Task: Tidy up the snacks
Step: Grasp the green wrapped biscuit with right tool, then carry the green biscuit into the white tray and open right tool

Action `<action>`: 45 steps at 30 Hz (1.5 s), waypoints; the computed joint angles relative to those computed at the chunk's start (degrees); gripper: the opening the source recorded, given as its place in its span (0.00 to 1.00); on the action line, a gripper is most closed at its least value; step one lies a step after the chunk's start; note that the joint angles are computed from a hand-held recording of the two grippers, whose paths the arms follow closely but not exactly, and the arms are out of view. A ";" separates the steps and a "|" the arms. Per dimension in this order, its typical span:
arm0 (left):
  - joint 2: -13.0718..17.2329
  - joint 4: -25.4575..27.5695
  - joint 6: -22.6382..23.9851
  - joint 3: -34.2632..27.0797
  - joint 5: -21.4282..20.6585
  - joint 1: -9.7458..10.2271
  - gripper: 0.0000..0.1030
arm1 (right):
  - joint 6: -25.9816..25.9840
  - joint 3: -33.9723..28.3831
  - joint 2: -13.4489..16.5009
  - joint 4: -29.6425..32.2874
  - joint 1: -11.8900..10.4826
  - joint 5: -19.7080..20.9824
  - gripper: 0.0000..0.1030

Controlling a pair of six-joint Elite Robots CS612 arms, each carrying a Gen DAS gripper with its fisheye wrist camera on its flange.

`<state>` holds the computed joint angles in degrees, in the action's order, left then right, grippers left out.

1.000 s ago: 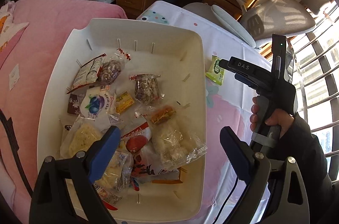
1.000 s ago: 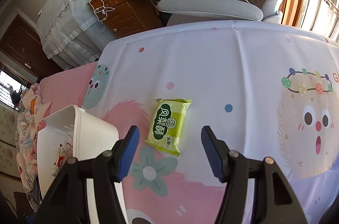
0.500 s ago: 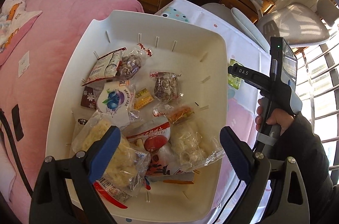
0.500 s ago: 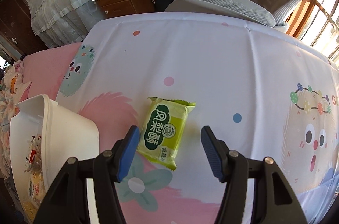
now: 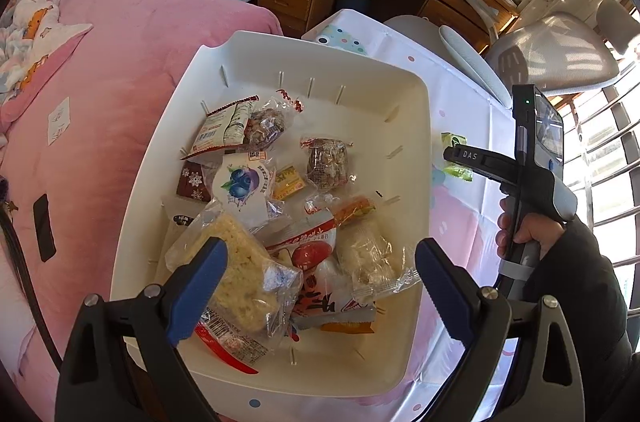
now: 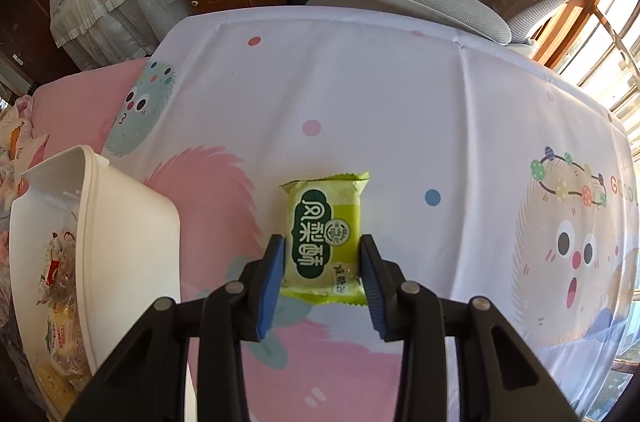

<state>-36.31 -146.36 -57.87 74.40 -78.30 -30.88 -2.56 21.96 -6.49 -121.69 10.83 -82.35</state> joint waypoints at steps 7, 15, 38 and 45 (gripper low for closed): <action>-1.59 -1.68 1.01 2.38 1.49 -0.34 0.92 | -2.81 15.59 -8.97 -5.80 -0.69 2.58 0.36; -3.91 -5.66 3.09 6.42 2.98 -0.73 0.92 | -5.43 30.07 -17.64 -11.40 -0.71 3.55 0.36; -11.10 -21.26 18.38 18.56 -0.22 -0.50 0.92 | 5.83 56.55 -32.21 -27.97 1.52 15.57 0.37; -12.10 -21.89 20.58 20.40 -1.48 -0.88 0.92 | 11.28 60.42 -33.15 -31.34 0.94 16.04 0.39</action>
<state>-48.41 -168.25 -37.29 94.80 -79.78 -31.75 8.72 82.38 -39.64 -153.03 11.77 -66.31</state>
